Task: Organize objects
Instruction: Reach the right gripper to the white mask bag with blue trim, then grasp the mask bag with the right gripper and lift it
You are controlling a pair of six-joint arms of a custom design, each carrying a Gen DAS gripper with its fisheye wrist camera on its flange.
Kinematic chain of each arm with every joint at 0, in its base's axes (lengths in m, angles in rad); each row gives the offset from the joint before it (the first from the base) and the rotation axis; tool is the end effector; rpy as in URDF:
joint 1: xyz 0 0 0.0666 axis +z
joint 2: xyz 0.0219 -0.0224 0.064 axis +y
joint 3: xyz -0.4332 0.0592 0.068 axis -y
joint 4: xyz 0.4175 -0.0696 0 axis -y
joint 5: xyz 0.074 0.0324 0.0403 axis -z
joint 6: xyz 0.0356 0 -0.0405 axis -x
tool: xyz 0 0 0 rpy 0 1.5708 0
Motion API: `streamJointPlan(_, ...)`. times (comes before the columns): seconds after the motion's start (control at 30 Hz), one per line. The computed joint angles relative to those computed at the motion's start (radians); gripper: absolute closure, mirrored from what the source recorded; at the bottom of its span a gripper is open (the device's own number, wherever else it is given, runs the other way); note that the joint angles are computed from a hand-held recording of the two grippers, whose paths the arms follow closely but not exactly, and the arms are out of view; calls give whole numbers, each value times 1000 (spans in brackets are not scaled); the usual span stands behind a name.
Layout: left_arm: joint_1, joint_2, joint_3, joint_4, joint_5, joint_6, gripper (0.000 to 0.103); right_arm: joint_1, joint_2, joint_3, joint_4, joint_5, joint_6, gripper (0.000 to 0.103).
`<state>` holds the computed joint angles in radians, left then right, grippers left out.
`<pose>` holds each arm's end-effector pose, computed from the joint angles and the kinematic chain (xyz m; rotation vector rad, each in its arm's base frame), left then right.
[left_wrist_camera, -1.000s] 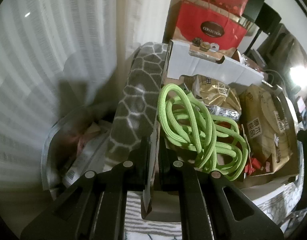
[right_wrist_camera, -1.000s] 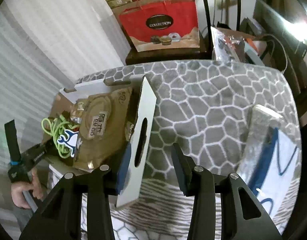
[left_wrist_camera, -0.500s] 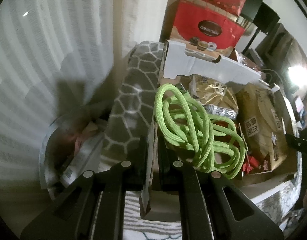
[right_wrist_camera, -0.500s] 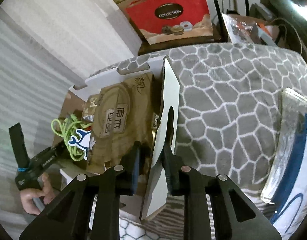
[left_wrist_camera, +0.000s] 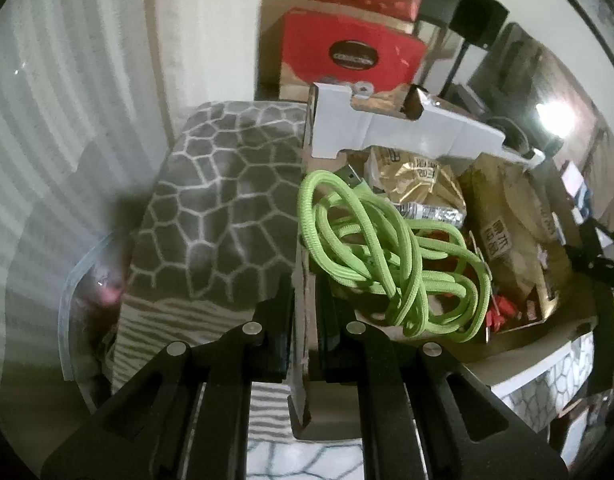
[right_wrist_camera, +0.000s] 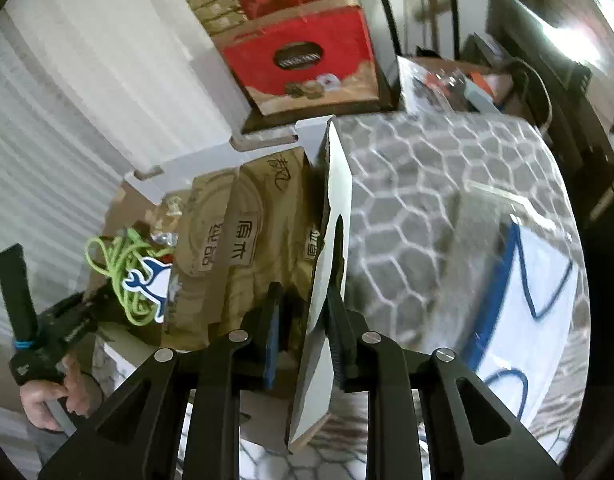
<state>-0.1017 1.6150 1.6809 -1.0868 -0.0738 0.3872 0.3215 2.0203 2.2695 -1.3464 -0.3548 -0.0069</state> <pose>0.5798 -0.0569 0.4944 -0.3951 2.5593 -0.0840 0.6839 0.2404 0.4985 -0.5334 2.6239 0.5787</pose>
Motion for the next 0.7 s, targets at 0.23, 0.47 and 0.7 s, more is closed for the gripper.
streamJointPlan(0.23,-34,5,-4,-4,-11,-1,95,-33,-44,-107,46,-24,-18,81)
streamJointPlan(0.47,-48,4,-20,5,-26,3,95,-43,-61,-124,65,-34,-15,76)
streamJointPlan(0.7,-39,1,-40,24,9,25,94,-91,-156,-215,148,92,-28,45)
